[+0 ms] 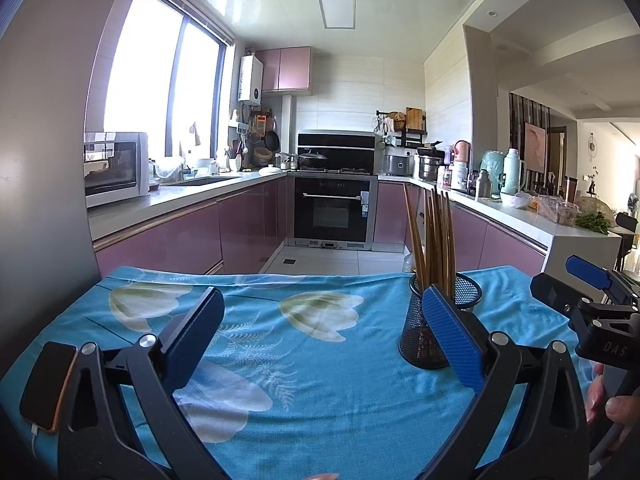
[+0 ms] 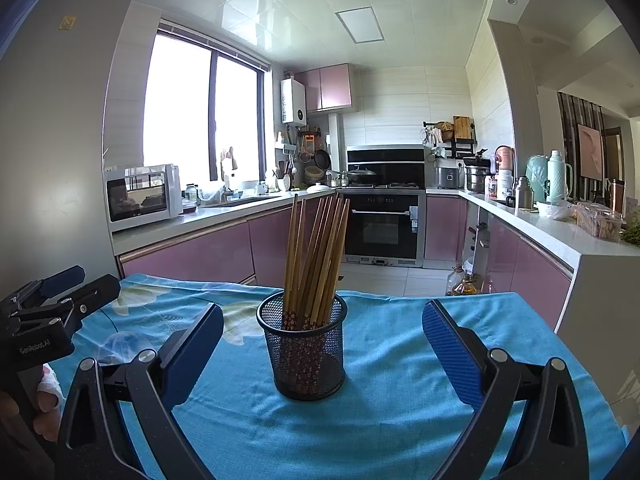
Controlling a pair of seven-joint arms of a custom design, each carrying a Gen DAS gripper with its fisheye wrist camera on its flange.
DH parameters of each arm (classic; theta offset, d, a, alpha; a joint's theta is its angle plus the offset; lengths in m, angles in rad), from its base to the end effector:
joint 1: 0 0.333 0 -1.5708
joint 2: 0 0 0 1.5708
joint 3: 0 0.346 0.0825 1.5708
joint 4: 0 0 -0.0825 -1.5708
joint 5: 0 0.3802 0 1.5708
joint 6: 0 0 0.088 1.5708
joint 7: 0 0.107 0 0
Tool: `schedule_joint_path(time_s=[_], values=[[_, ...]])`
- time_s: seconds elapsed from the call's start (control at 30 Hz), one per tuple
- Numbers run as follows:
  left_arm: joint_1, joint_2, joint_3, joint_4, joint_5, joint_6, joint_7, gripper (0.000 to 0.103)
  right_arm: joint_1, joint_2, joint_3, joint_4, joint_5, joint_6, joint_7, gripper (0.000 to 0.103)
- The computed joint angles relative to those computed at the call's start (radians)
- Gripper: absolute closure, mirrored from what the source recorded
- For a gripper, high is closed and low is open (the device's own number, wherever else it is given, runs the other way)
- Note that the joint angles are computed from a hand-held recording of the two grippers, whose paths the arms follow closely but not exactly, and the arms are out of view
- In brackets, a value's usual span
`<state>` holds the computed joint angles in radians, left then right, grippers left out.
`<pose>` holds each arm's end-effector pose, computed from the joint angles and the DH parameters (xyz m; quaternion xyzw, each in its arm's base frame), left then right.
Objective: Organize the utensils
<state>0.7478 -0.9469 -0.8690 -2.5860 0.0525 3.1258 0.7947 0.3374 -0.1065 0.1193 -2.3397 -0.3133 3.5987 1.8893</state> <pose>0.3735 -0.1612 0.5952 -0.6465 0.4447 -0.3678 0.4991 0.4438 0.2644 0.5756 -0.6803 0.3857 -0.2777 0.5579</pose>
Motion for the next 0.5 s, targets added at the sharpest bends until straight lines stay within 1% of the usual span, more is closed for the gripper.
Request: schedule_joint_path(time_s=[0.5], values=[[0.002,0.003,-0.003,0.003,0.003,0.0,-0.003,0.005,0.0,-0.002,-0.004,-0.004,-0.004,0.002,0.005,0.007]])
